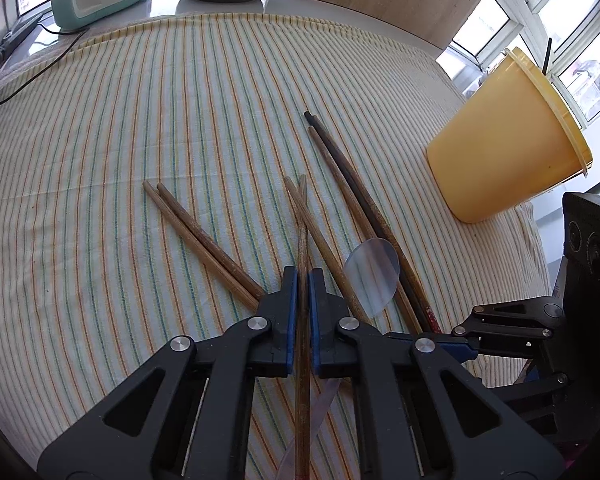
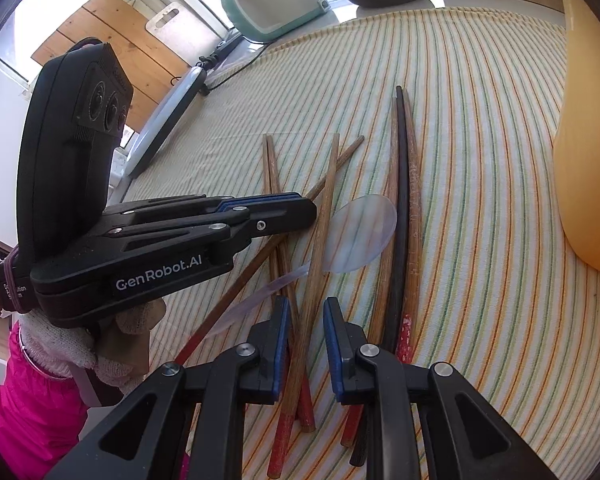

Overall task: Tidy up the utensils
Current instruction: 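Grasp a wooden chopstick with the right gripper while the left gripper grasps another, then lift both wooden chopsticks and carry them over the yellow bucket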

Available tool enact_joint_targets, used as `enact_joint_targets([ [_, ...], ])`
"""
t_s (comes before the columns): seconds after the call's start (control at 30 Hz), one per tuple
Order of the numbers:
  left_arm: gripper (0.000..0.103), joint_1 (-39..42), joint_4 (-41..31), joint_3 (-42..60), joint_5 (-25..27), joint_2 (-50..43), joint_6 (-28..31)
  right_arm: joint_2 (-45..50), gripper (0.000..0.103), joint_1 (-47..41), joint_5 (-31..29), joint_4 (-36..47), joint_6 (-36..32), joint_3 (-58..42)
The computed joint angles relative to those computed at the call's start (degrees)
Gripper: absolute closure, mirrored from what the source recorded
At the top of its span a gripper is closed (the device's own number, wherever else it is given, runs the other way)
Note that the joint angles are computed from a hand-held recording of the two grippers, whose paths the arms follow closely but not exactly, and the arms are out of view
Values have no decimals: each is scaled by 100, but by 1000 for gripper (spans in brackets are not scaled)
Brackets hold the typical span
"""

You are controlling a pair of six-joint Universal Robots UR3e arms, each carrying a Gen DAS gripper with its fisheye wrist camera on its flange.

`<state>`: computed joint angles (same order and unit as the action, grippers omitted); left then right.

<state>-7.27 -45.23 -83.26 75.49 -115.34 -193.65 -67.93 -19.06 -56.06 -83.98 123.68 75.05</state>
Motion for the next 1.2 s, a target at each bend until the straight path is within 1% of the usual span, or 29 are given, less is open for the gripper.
enact_joint_targets([
  [0.03, 99, -12, 4, -3, 5, 2, -12, -4, 94, 35, -41, -69, 61, -3],
  [0.1, 99, -1, 65, -101, -14, 54, -42, 12, 96, 91, -103, -145, 138, -24],
  [0.2, 100, 66, 216, -371, -64, 234, -78, 76, 98, 120, -90, -1, 185, -177],
  [0.33, 100, 204, 447, -804, -180, 556, -116, -38, 98, 15, 21, 177, 93, -171],
  [0.5, 100, 313, 591, -1060, -250, 856, -195, -233, 98, -183, 144, 294, -94, -96],
  [0.73, 100, 410, 758, -1397, -312, 1346, -280, -469, 98, -598, 291, 707, -430, -83],
  [0.83, 100, 485, 803, -1564, -381, 1681, -284, -660, 98, -727, 435, 796, -532, -49],
  [1.07, 100, 391, 847, -1361, -341, 2092, -317, -1048, 98, -1187, 933, 1277, -987, -215],
  [1.2, 100, 311, 770, -1064, -292, 2158, -325, -1159, 98, -1408, 1182, 1556, -1180, -411],
])
